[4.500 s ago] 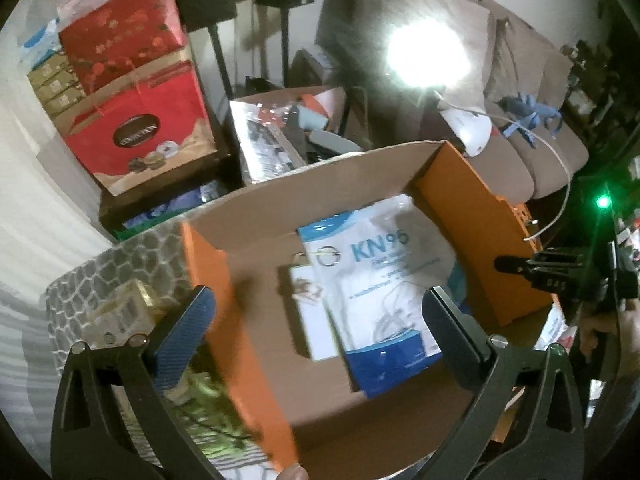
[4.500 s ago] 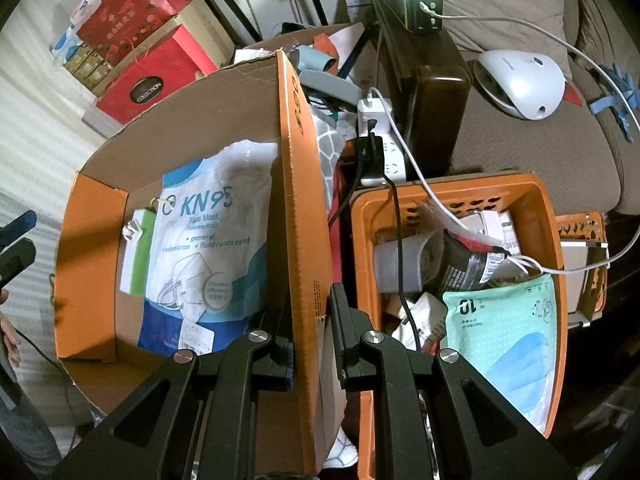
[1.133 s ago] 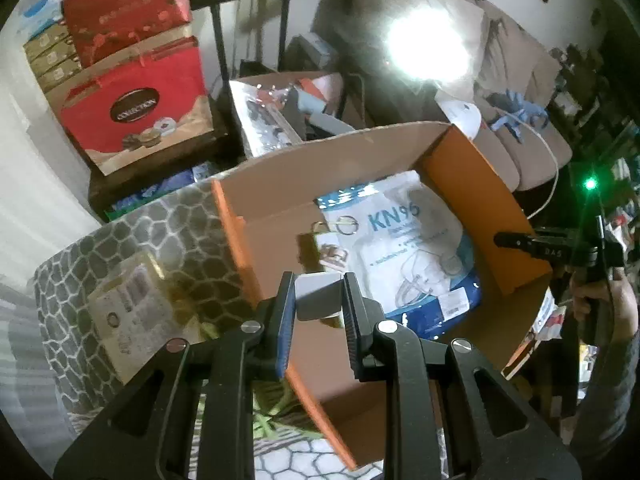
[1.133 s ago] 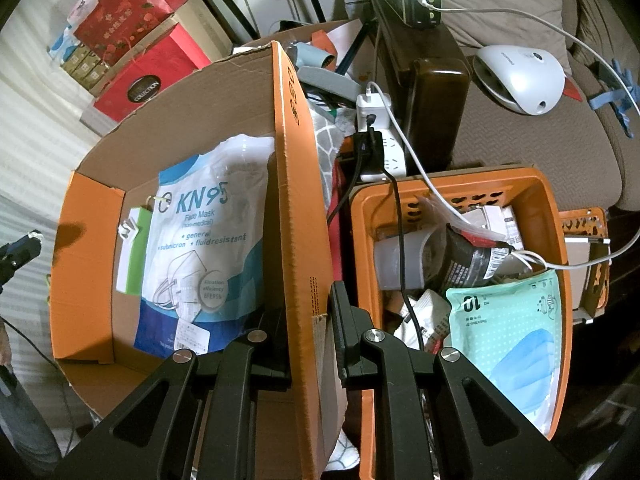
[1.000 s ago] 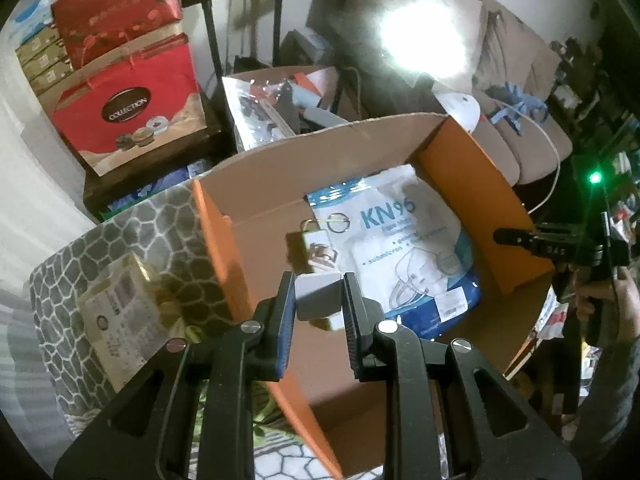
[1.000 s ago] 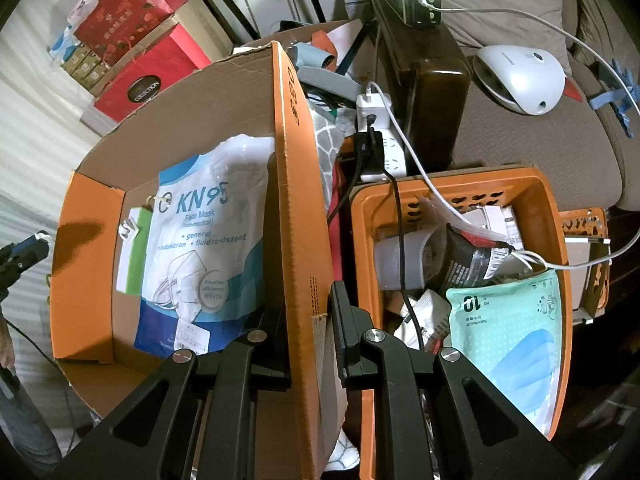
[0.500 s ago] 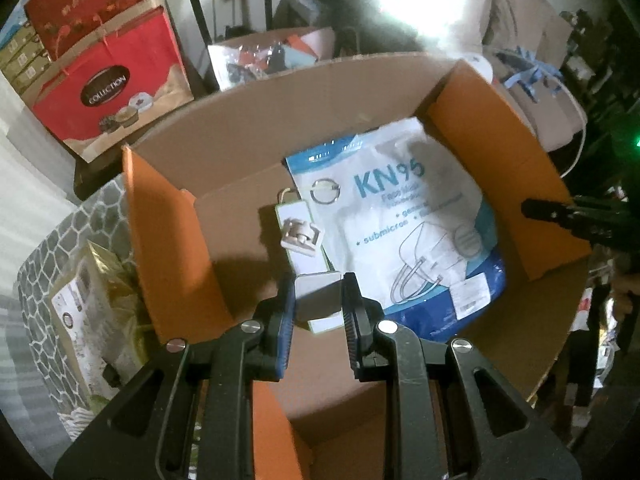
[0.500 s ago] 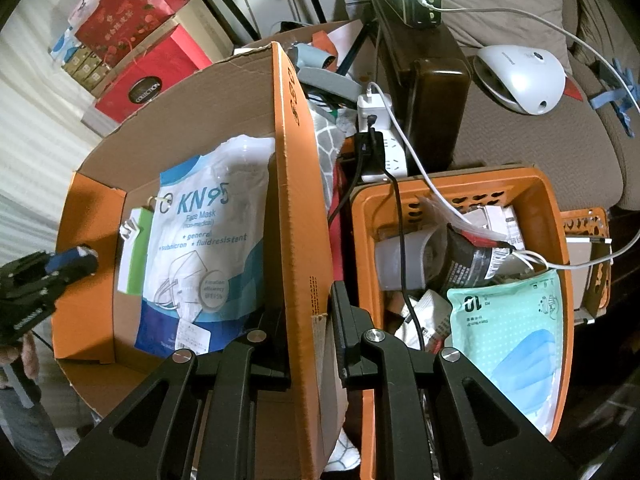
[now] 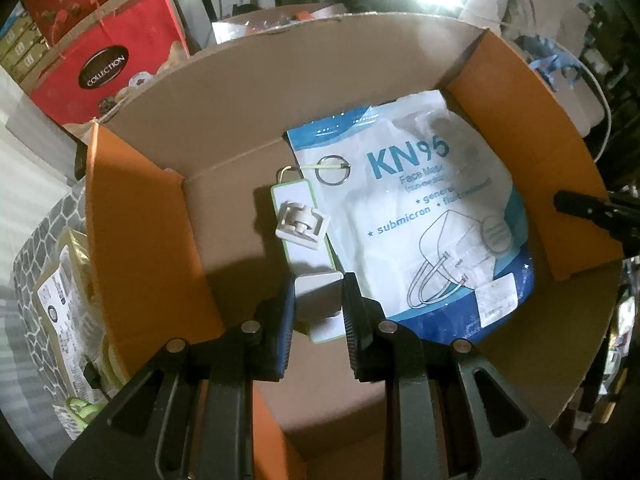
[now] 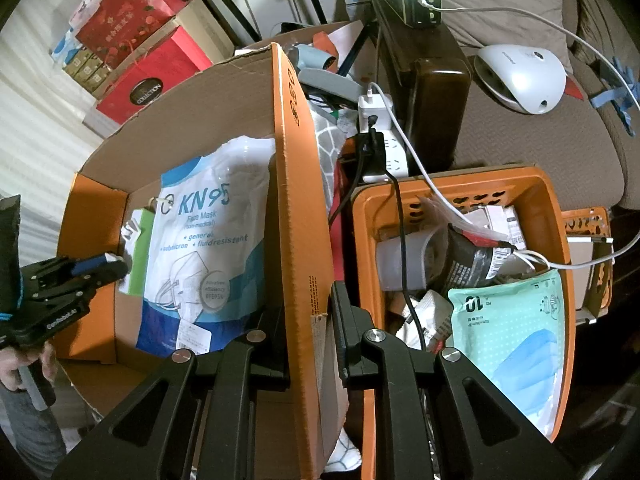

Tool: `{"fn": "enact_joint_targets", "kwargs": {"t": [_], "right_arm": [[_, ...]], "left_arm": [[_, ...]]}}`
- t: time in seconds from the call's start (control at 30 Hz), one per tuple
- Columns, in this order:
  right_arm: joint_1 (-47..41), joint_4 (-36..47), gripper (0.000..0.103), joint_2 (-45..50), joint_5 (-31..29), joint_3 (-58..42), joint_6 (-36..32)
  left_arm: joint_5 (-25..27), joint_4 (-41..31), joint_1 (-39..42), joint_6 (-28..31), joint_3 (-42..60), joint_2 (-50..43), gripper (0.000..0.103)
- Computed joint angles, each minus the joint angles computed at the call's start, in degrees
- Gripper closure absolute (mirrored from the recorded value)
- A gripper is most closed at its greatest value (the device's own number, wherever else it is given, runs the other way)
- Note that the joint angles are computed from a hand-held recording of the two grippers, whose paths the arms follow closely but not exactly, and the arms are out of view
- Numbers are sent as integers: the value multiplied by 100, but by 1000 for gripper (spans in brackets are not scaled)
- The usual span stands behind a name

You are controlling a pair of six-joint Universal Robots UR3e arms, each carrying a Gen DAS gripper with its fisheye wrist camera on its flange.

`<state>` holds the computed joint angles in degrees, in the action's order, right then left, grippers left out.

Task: Organize objects
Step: 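Lower the item beside the mask bag and open left gripper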

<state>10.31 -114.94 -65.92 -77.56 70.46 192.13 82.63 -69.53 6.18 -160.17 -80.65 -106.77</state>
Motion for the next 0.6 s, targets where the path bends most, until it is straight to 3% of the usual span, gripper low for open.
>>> {"fn": "enact_joint_targets", "kwargs": {"t": [0.3,0.43,0.6], "right_arm": [[9,-3,88,15,-8,-13,5],[-13,-16,88,-15,8,30,-12],[-22,-26,88,-25,17,50,-19]], "left_arm": [[-85,-121,-16,-170,118,-62,81],[-294,-302,34,-163,164,-16,66],[-286,-232,13,-237,130,132,55]]}}
